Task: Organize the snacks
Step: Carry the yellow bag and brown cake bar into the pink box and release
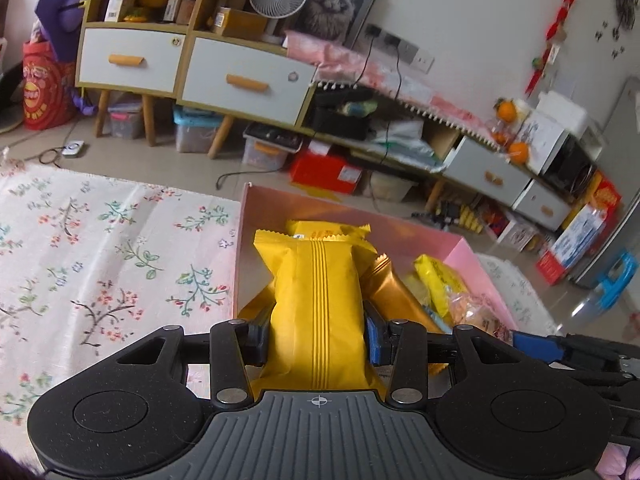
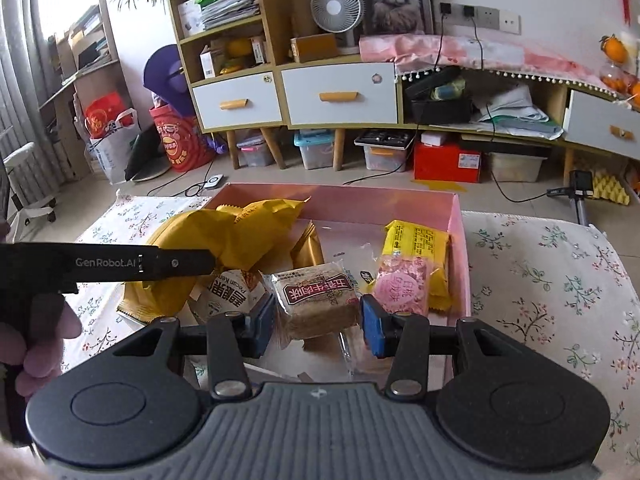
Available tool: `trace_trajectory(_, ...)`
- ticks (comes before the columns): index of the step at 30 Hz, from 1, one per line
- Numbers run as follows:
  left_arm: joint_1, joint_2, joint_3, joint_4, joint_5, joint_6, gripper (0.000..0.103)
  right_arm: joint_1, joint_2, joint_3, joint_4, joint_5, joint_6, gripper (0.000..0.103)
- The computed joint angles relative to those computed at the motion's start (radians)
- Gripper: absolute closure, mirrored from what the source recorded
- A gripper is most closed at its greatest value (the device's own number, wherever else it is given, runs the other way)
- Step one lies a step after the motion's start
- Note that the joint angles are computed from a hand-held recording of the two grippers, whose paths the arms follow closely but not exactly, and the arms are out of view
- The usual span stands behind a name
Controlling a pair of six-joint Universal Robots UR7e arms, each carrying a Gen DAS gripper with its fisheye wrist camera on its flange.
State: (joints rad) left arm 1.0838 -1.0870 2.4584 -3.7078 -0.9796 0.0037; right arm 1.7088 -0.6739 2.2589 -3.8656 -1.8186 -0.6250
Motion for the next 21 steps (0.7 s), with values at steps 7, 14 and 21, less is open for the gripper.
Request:
trace_trajectory(7,0.015,0.047,0.018,-0.13,-0.048,0.119,0.062,0.002,0.005,-0.008,0.008,0.006,-0.003,0.06)
trace_trajectory(14,0.028,0.106,-0.004,-0.243,-0.06,0.199,0.061,0.009,0.005,-0.005,0.005,0.0,-0.005,0.053)
trace_trajectory(21,0.017,0.129,0.004,-0.255,-0.032,0.252,0.061,0.013,0.005,-0.004,-0.002,0.005,0.008,0.051)
